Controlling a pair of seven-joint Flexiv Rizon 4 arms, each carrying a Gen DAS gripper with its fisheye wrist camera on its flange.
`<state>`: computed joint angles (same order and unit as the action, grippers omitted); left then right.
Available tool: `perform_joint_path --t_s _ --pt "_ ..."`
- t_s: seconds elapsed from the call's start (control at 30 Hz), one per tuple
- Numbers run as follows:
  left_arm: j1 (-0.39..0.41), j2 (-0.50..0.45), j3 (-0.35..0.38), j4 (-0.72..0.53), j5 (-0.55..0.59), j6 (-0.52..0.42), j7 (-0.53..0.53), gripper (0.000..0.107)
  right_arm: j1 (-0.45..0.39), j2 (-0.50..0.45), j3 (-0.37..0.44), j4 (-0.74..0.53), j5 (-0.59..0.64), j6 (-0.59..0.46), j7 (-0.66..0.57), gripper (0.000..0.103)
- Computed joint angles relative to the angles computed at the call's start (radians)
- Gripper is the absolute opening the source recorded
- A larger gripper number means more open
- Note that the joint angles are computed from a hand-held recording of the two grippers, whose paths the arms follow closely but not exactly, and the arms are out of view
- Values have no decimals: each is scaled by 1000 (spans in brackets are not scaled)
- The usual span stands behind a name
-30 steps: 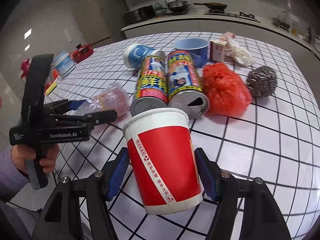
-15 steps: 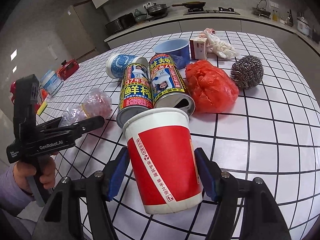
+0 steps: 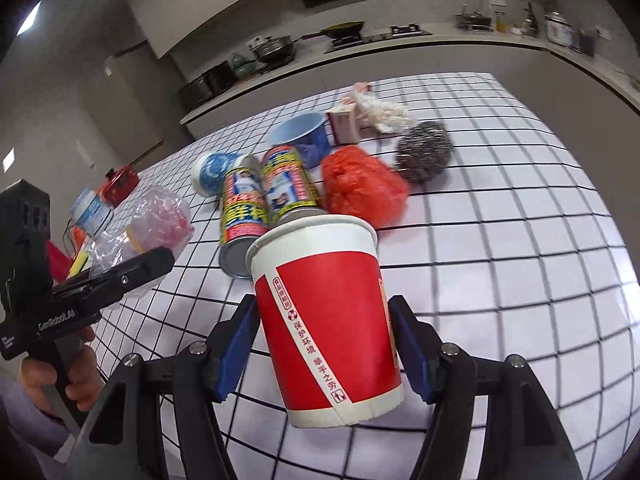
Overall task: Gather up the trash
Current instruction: 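Carry the cup and plastic bag with both tools over the bucket, then open both tools to drop cup and bag into the bucket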
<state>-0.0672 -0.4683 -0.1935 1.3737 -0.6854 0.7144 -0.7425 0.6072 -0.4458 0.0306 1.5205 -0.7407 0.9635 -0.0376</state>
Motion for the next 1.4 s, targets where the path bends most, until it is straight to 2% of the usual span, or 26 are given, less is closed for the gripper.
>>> perform_joint_path --t_s 0.13,0.27,0.37,0.5,0.57,0.63,0.7,0.8,0.9,1.07,1.17,1.23,1.4 --pt "-25 18 -23 26 -23 -11 20 74 -6 106 -8 125 -68 -34 106 67" --pt "-81 37 -39 53 -25 3 20 74 -57 219 16 272 -161 -39 239 67" --pt "-140 37 -51 58 -15 38 -12 74 -125 346 43 430 -235 -39 340 67" --pt "-237 27 -68 56 27 97 -98 74 -250 516 75 633 -278 13 399 67" --pt "-297 5 -72 28 76 113 -180 74 -316 603 79 735 -258 48 365 67" --pt "-349 -30 -80 -19 114 97 -272 74 -375 686 66 839 -192 87 268 67" --pt "-403 -75 -85 -80 166 84 -346 74 -421 729 46 908 -140 134 185 67" --pt "-479 -150 -81 -182 239 57 -449 74 -475 741 12 979 -71 221 68 67" --pt "-547 -220 -59 -285 316 11 -539 74 -492 715 -28 1027 48 336 -48 69" --pt "-619 -314 -3 -424 426 -86 -681 74 -542 677 -33 1063 148 409 -154 70" --pt "-649 -357 22 -495 480 -129 -736 74 -547 643 -52 1075 243 465 -248 81" --pt "-662 -378 30 -535 501 -167 -767 75 -547 624 -56 1067 297 472 -307 82" --pt "-688 -425 48 -632 537 -259 -830 79 -690 638 21 1085 254 536 -247 82"
